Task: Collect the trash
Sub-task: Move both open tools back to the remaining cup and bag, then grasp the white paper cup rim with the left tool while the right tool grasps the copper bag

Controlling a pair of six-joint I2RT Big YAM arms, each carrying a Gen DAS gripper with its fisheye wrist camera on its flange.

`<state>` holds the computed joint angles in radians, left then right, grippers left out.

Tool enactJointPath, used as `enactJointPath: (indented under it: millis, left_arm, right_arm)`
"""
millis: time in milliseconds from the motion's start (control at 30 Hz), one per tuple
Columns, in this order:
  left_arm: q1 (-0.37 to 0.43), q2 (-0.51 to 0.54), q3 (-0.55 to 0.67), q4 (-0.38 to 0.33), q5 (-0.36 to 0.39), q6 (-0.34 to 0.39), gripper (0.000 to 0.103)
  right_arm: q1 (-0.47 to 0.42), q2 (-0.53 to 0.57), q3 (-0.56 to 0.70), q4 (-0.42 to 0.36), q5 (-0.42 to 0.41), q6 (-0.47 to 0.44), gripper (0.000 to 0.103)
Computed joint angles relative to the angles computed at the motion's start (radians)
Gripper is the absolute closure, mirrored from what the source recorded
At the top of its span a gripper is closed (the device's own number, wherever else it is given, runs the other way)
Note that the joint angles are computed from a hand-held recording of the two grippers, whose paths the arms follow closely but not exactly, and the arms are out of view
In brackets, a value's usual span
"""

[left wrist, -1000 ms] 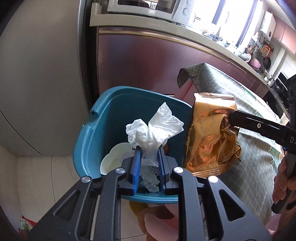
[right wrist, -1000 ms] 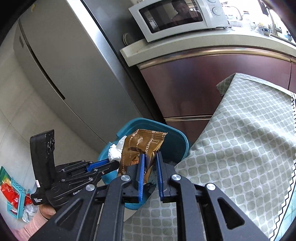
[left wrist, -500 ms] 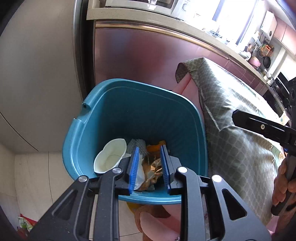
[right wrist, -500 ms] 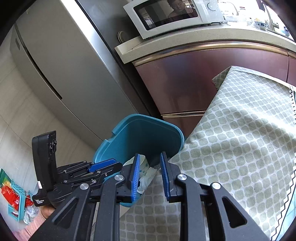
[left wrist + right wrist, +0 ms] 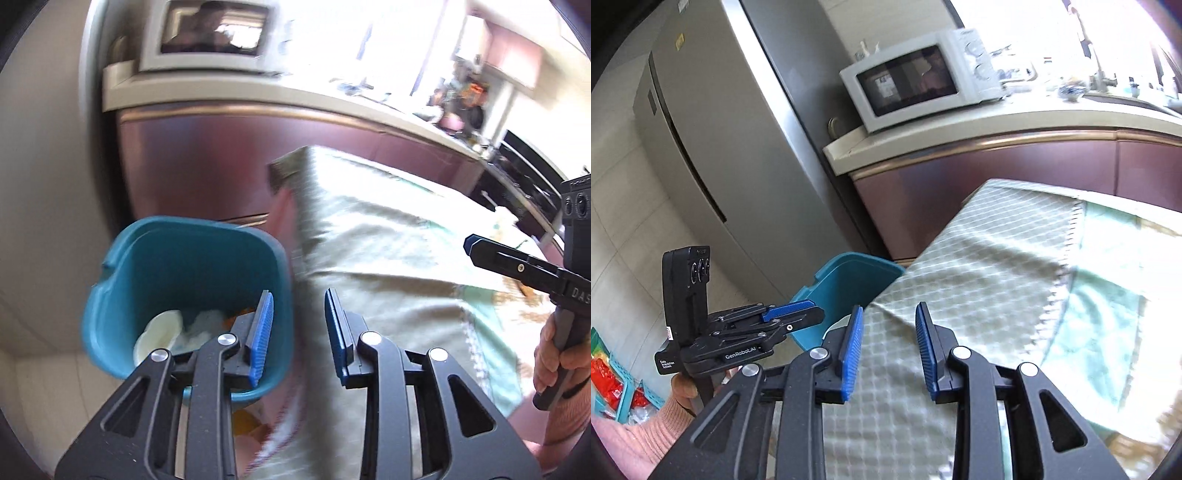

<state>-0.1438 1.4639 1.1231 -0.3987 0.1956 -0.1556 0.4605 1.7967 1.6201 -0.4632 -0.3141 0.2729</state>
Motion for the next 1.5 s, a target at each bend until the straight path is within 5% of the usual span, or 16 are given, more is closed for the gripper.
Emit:
enactJointPath:
  millis: [433,733,1500]
  left_arm:
    - [-0.230,0.104,0.182,-0.036,0.062,0.007,0.068]
    - [-0.339,0.290,0.452,-0.100,0.123,-0.026,0.061]
    - [-0.438,0.780,1.282,-0.521,0.067,-0.006,0.061]
  right_arm:
    - [-0.180,-0.294,-0.369,0.117,0.118,0.099,0.069]
    - [-0.333,-0.398,-0.513,0.145,0.182,0.163,0.064]
    - [-0.511,-0.346,-0.551,0.176,0.061,0.232,0.055]
